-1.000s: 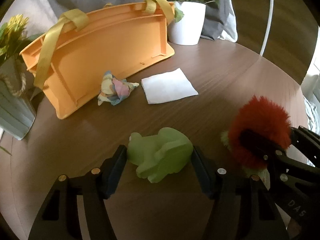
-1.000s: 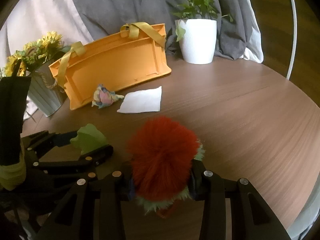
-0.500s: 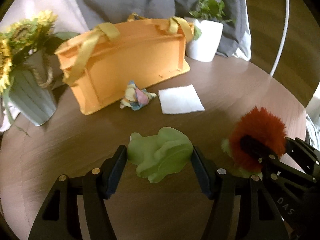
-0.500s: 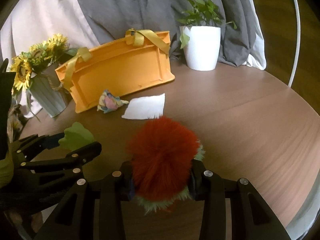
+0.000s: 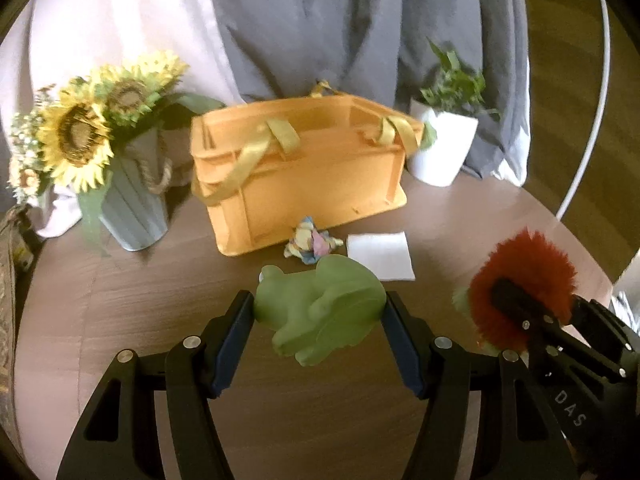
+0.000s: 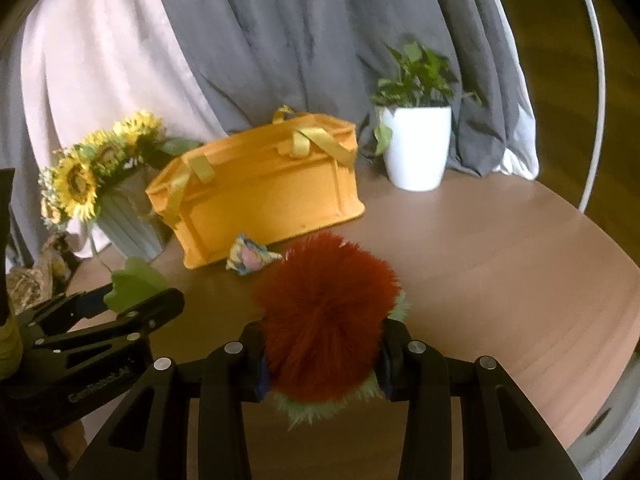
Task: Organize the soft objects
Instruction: 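Lift the pompom and frog with both tools and carry them over the crate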
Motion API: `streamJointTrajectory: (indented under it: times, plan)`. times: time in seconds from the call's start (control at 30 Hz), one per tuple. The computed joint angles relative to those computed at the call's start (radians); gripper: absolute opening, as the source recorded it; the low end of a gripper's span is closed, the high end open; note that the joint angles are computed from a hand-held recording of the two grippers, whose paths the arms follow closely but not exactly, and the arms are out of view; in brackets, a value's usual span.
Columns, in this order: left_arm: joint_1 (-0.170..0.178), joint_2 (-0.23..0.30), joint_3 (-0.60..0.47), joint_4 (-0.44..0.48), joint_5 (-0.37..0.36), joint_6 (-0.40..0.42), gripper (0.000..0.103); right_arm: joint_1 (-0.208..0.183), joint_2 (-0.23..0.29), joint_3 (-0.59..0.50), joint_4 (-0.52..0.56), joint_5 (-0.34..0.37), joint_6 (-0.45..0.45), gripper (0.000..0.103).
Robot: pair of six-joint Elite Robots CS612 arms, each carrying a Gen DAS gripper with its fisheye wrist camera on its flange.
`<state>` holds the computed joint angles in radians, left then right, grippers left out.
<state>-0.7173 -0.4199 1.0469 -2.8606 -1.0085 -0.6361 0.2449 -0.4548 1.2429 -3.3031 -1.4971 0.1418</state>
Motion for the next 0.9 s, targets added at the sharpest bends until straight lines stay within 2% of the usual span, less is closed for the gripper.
streamJointTrajectory:
  times: [0.5,0.67,0.9]
  plan:
    - [-0.035,-0.032,-0.016,0.11,0.207,-0.202,0.064,-0.042,-0.004,-0.063,0.009,0.226,-0.128,0.041]
    - [-0.042,-0.033,-0.032,0.128,0.27,-0.219,0.064,-0.05,-0.001,-0.085,0.002,0.275,-0.153,0.041]
    - [-0.042,-0.027,-0.058,0.122,0.316,-0.208,0.064,-0.058,0.006,-0.119,-0.014,0.307,-0.153,0.041]
